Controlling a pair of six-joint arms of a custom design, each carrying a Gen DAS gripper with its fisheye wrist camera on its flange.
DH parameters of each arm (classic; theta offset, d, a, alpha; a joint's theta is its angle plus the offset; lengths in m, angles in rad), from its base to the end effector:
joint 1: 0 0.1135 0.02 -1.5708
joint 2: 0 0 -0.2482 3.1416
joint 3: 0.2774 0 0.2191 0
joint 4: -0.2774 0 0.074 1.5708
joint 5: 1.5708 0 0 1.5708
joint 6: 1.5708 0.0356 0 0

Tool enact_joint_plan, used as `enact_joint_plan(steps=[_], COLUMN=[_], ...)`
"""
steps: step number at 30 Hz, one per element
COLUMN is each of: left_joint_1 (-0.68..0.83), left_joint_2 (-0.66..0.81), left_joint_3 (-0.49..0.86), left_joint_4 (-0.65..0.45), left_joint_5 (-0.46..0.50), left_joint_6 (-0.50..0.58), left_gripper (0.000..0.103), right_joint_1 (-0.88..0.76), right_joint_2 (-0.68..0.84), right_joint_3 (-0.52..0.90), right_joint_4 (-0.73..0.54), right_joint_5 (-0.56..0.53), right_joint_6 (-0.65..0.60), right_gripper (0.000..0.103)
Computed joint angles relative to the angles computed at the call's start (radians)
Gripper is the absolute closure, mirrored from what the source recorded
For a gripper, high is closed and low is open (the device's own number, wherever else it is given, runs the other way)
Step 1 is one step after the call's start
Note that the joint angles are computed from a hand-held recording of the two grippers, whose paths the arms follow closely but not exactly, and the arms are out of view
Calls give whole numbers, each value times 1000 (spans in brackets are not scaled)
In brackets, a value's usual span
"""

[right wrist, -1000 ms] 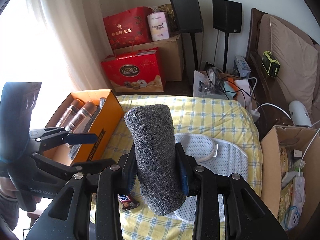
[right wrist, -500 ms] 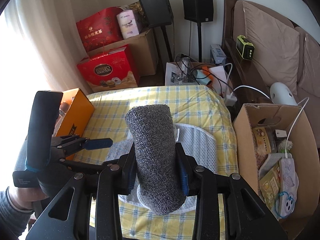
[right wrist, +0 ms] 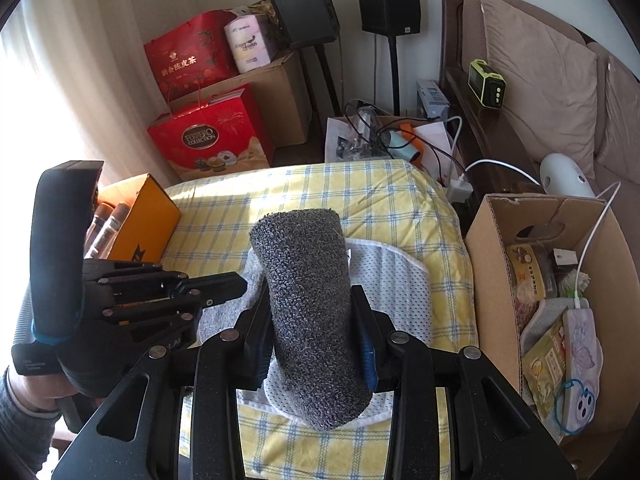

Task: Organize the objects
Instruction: 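Grasp the folded grey sock with the left tool while the right tool holds its sock, then lift the folded sock with the left tool while the right tool carries its sock to the box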

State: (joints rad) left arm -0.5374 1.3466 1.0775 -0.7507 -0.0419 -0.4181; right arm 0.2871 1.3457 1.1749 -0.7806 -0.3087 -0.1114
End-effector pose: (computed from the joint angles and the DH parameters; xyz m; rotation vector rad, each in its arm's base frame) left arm 0.2080 -0.1222 0.2640 0.1406 2.6146 -0.2916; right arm 0.2320 0.0798 0.2909 -0.6203 2.4397 0.4603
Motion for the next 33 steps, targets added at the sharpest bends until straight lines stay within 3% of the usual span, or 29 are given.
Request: enact_joint_plan(steps=[5,6,7,9,12,18,22,30,33], left_joint_1=[10,7,5,4,-27,-157,-203,-168,-168], left_joint_2=[3,-2,-6,-26,-29,34,66,-10,-53], left_joint_3=[34,24,10,-44,-104,-151,-165,-197,-204], left_joint_4=[-58,-54,-46,-4,36,92,128,167,168], left_joint_5=[-5,-20,-23,-2,3,-134,-220,-214,-222], left_joint_6=[-2,-16,-21,-17,-13,-35,-43,-15,-26], left_gripper=[102,92,70,47,46,32,36,79,84], right_joint_1=[28,30,35,30,18,-6,-18,-13,-4], right_joint_2=[-8,-10,-13,-15,-13,-6,0,0,-6], right_joint_3=[5,4,2,-2,-5,-23,-42,-72,-92], right_joint_4=[-7,-7,-5,-3,-3,14,26,58,83], right_joint_5=[11,12,16,11,7,-7,-8,-8,-6], right_joint_6=[13,14,19,21,16,14,10,22,37], right_gripper=[68,67,67,66,66,66,66,66,66])
